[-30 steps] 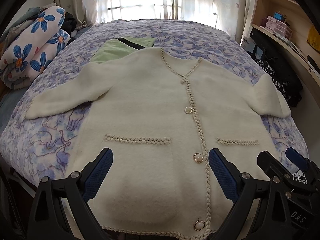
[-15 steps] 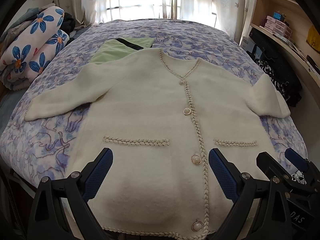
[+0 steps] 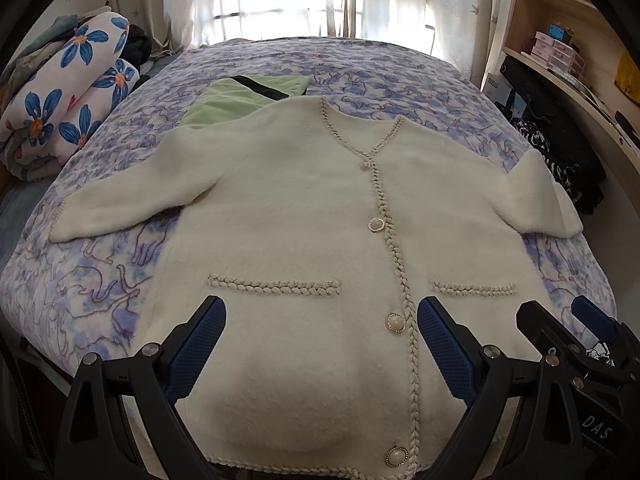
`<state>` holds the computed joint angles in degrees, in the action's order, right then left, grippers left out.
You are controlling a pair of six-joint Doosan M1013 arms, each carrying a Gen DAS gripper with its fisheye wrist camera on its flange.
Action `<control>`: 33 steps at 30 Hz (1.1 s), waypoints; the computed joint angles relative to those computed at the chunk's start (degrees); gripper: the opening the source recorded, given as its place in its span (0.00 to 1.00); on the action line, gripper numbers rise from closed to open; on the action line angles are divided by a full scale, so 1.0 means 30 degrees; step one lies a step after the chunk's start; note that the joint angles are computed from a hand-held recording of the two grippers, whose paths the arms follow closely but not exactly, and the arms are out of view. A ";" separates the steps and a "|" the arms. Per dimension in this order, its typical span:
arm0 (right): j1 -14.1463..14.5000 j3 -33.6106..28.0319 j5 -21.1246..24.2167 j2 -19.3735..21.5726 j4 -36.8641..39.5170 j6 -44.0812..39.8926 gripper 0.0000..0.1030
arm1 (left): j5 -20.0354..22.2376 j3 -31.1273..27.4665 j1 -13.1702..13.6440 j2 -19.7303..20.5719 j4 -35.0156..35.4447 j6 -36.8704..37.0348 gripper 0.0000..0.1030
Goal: Fold large clothes
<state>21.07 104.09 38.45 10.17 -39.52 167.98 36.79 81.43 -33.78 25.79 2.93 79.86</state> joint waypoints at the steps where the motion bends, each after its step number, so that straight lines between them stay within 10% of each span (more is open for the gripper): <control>1: -0.0036 -0.0033 0.0035 -0.0001 0.0060 -0.0108 0.97 | 0.0005 -0.0009 0.0002 0.0006 -0.0033 0.0003 0.93; 33: -0.1857 -0.1329 0.0737 -0.0749 0.1329 -0.4127 0.97 | -0.1034 -0.3001 -0.0868 0.0840 -0.0307 0.3034 0.93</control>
<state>15.50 100.11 40.66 7.92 -35.53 155.60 33.68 72.43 -36.39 28.31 2.01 88.96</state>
